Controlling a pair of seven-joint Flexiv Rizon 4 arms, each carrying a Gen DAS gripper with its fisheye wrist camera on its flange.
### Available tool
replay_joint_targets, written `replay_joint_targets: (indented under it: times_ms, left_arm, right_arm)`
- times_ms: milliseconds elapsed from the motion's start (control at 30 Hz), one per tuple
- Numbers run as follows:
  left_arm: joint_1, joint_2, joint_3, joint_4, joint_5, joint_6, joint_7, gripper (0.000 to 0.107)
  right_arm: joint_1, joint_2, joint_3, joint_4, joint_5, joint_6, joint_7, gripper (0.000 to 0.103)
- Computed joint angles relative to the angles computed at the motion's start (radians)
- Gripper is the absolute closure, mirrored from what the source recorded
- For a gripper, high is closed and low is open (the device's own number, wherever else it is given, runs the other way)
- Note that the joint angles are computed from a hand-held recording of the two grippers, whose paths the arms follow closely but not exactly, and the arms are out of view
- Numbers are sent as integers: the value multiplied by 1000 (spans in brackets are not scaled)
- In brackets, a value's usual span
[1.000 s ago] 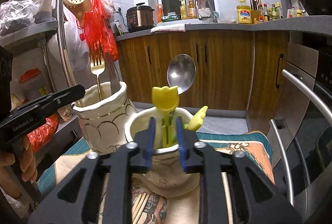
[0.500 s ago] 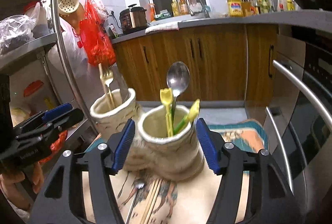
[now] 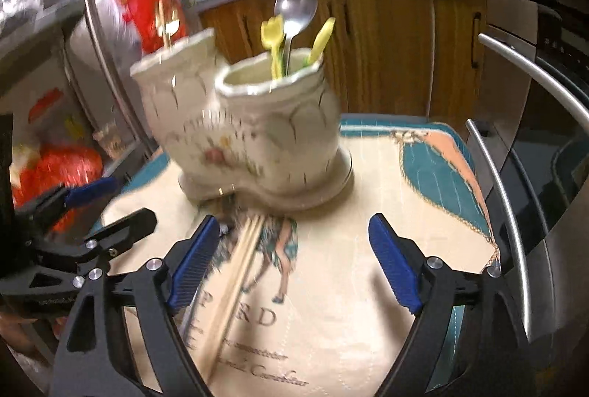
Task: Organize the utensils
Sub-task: 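Grasp a silver spoon with the left tool while the right tool grasps a wooden chopstick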
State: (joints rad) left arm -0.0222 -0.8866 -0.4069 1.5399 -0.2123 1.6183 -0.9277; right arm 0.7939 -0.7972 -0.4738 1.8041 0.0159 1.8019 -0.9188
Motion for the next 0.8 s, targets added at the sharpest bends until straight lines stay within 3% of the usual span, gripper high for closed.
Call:
replay_joint_targets:
  times_ms: [200, 333, 500, 667, 800]
  left_arm:
    - [-37, -5, 37, -29, -27, -126, 27, 25]
    - [-54, -11, 54, -47, -55, -193, 48, 50]
    - [-73, -24, 67, -69, -86, -229, 78, 68]
    - [-114, -48, 107, -120, -95, -234, 69, 73]
    - [-106, -58, 100, -139, -113, -253, 65, 84]
  right_arm:
    - [-94, 7, 109, -19, -69, -29, -41, 58]
    - [-199, 19, 232, -33, -116, -32, -64, 78]
    - [-328, 23, 384, -53, -171, -48, -89, 84]
    - [-382, 16, 454, -72, -213, -86, -102, 84]
    - [-380, 20, 459, -71, -234, -108, -110, 84]
